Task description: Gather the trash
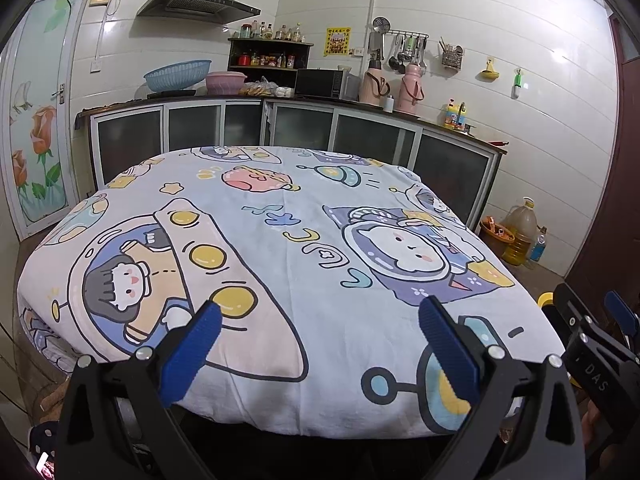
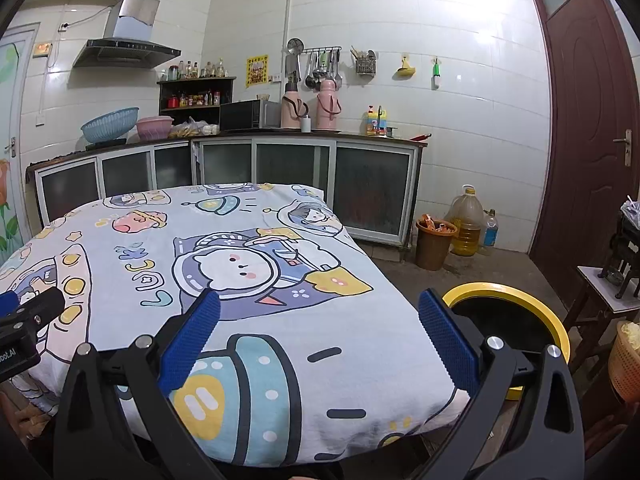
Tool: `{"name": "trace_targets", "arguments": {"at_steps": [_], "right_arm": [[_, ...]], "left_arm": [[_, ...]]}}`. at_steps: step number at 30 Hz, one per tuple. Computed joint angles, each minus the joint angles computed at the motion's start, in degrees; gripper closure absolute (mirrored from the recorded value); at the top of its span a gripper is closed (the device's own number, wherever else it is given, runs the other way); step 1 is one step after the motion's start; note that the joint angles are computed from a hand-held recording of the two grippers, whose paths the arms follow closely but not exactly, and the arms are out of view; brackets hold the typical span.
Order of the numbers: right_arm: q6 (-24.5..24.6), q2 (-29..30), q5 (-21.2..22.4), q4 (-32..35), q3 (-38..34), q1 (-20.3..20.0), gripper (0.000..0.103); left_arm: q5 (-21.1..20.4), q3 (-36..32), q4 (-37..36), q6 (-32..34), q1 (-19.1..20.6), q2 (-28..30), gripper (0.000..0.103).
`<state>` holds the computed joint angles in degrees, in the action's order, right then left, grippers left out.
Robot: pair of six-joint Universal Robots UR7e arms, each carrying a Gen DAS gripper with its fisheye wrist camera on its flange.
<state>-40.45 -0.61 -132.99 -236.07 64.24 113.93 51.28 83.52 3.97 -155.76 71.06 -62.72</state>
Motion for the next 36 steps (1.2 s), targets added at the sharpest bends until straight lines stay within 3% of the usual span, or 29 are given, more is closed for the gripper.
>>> {"name": "trace_targets", "arguments": {"at_steps": [36], "right_arm": [[0.29,0.24,-0.11,0.35,-0.07,-0.4,0.008]], "left_arm": [[0.78,-1.4,1.86,-0.17,0.43,0.76,0.008]]}}
